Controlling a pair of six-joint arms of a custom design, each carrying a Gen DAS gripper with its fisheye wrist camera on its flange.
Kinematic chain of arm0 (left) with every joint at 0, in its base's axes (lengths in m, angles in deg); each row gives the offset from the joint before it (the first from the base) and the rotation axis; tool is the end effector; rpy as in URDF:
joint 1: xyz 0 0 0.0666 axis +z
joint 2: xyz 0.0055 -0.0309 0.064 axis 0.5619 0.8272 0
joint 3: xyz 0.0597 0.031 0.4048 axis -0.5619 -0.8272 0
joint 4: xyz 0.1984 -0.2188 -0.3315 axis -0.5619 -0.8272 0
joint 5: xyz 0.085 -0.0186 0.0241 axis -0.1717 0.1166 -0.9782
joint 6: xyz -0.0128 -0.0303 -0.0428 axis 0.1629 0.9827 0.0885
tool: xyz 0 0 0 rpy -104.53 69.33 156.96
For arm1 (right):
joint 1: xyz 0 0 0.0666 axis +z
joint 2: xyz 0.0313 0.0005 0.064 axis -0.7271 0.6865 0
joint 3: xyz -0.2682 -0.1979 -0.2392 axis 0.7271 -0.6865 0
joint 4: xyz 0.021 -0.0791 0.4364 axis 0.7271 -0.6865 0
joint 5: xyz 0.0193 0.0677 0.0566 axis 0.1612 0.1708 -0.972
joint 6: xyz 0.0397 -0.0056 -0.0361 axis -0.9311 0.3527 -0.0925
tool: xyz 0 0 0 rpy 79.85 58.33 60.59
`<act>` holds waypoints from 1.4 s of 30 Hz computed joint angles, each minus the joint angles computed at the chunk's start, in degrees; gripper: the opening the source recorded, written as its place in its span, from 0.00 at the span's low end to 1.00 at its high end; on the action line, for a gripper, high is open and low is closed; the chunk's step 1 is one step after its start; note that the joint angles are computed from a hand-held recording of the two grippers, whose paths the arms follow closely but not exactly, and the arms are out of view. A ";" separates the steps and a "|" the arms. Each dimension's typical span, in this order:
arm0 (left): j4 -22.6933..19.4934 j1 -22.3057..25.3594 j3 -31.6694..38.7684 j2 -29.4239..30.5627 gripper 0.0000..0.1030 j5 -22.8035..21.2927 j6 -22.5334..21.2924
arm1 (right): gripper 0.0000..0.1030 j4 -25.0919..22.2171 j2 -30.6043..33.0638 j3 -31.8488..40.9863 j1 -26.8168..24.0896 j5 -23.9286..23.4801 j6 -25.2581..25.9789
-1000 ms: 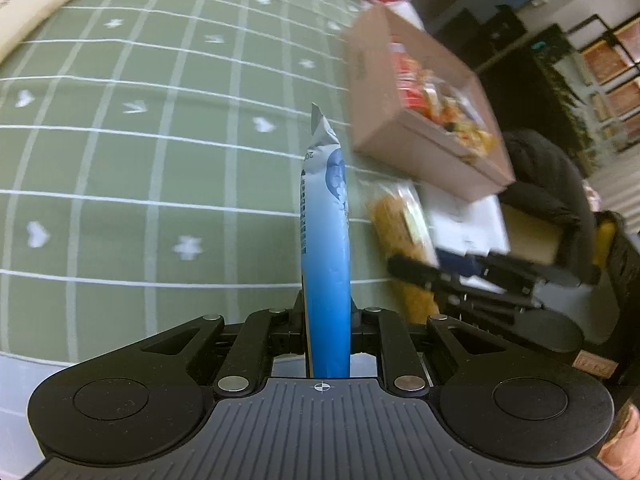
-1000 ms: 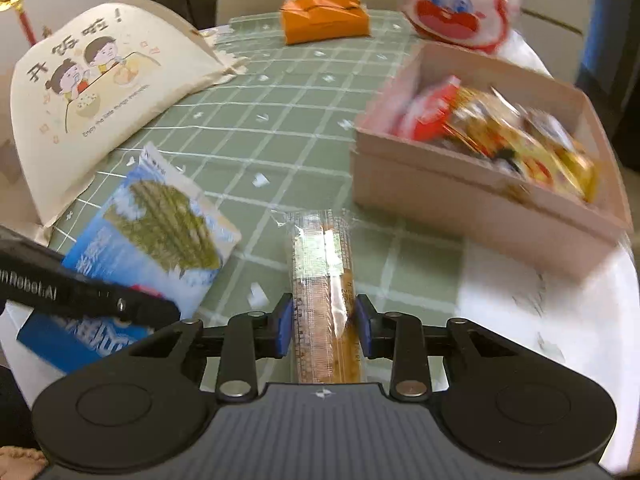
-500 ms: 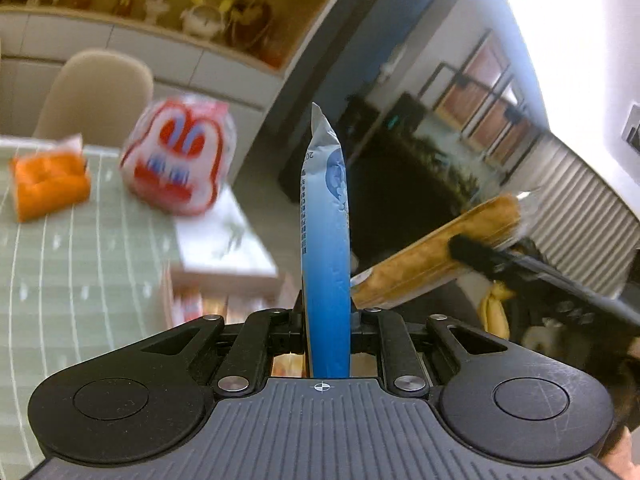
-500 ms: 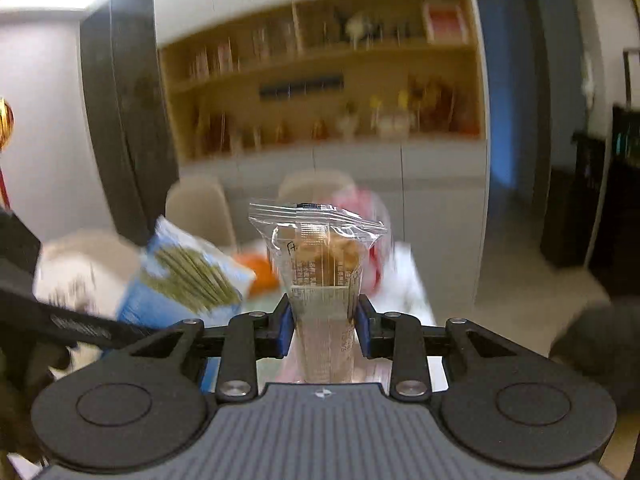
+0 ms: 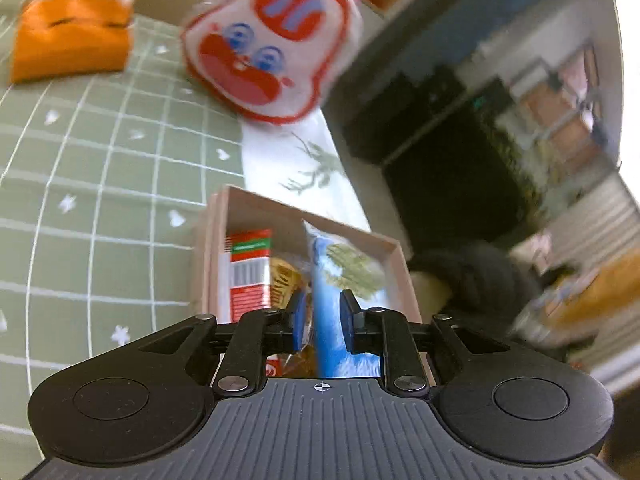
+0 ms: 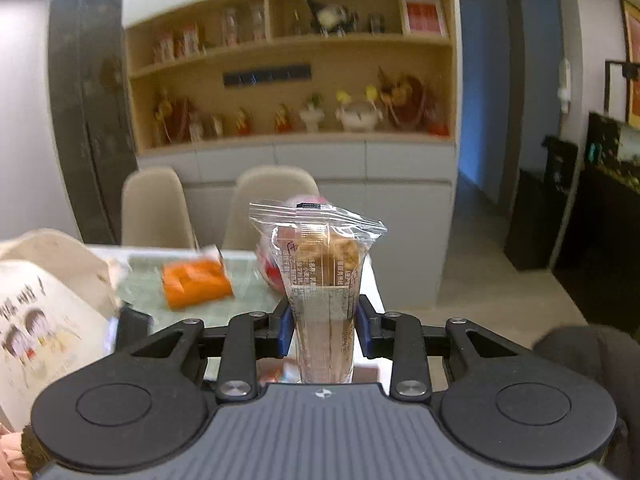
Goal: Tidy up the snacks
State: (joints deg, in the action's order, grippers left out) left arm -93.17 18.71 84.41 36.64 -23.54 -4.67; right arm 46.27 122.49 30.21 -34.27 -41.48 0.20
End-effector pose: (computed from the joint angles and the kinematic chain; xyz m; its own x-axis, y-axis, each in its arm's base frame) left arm 0.7470 -0.2317 0.3411 -0.8521 0.1743 -0.4936 0.4772 0.6462 -0.5956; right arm 0.5148 0.0970 0.5044 -0.4459 0.1965 -0.8732 0.3173 0.9469 0.0510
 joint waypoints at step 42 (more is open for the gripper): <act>-1.03 -1.59 -34.65 -37.58 0.16 -22.37 -17.66 | 0.82 -12.56 -8.22 -13.16 8.58 -9.79 -21.57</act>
